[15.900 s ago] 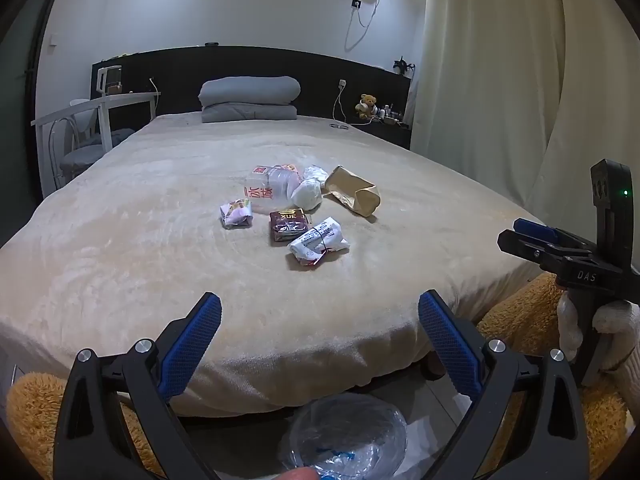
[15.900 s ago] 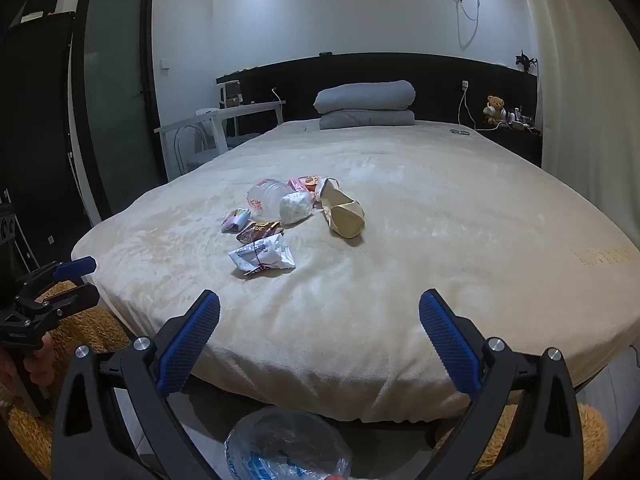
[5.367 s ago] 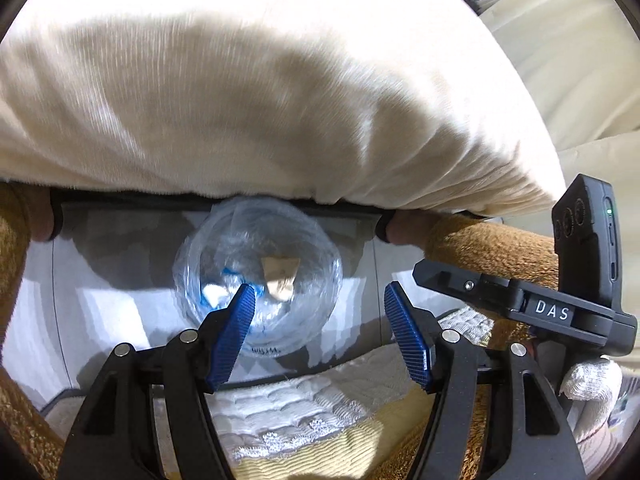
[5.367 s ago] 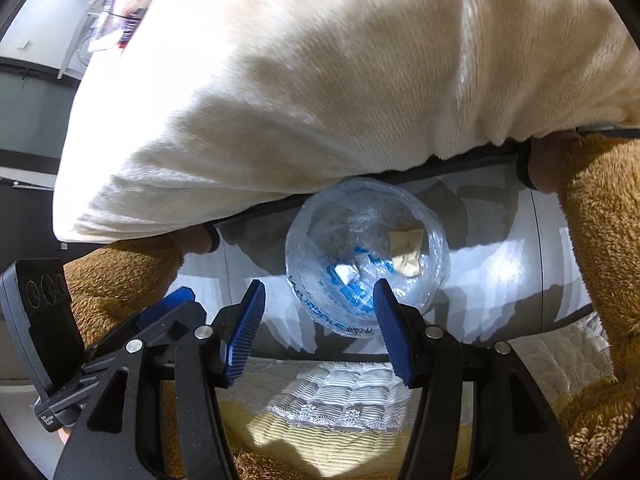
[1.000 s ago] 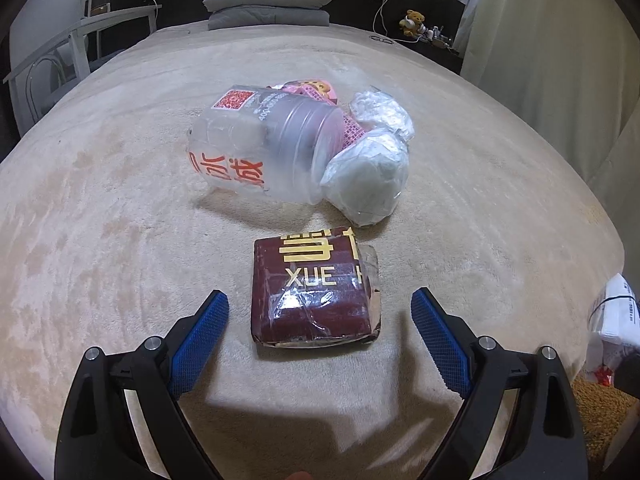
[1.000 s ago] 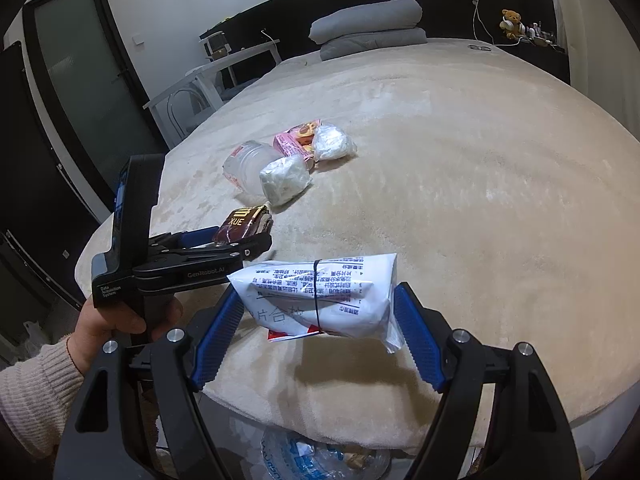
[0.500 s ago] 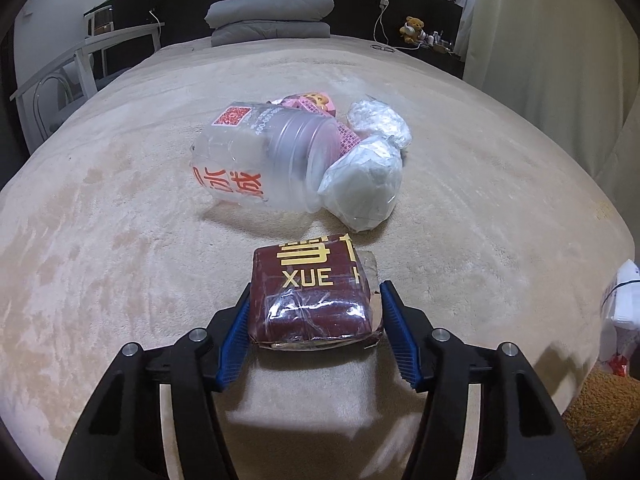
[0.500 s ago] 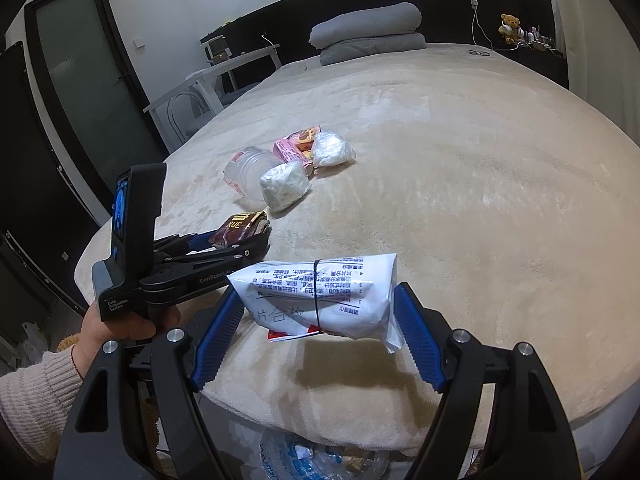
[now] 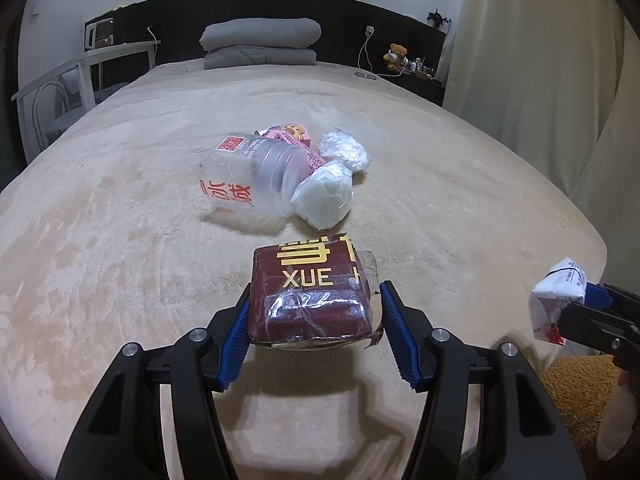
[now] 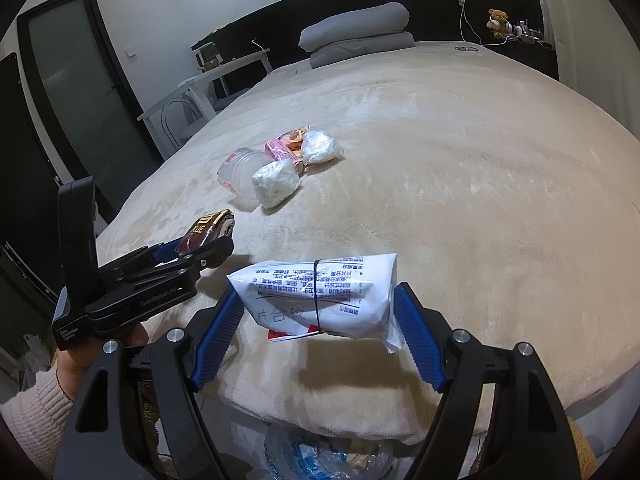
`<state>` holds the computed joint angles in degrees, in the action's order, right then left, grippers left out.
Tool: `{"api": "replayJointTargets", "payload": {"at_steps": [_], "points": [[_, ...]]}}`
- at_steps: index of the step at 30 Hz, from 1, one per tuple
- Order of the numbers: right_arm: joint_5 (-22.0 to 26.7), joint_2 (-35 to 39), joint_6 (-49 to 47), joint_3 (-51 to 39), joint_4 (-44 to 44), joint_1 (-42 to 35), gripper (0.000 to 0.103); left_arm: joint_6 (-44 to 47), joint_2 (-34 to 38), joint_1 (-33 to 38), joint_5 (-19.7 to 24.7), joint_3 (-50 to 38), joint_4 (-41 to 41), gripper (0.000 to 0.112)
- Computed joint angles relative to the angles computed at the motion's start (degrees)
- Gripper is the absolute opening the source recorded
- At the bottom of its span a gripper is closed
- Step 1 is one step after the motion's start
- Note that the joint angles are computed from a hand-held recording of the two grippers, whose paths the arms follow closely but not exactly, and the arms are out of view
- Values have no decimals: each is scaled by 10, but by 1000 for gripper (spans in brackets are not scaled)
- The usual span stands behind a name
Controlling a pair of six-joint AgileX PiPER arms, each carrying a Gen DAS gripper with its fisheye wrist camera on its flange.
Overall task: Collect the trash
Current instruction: 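Carry the white packet and XUE package down toward the clear trash bag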
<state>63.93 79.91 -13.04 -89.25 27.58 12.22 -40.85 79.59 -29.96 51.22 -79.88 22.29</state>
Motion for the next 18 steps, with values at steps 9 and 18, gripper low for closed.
{"api": "replayJointTargets", "payload": {"at_steps": [9,18], "points": [[-15,-53,-4,52,11,-15,76,-45,-73,-59,8,38,36,59],[-24,-120,-9,115,14,-16,76,-154,-133,-159,48,83,104,59]]}}
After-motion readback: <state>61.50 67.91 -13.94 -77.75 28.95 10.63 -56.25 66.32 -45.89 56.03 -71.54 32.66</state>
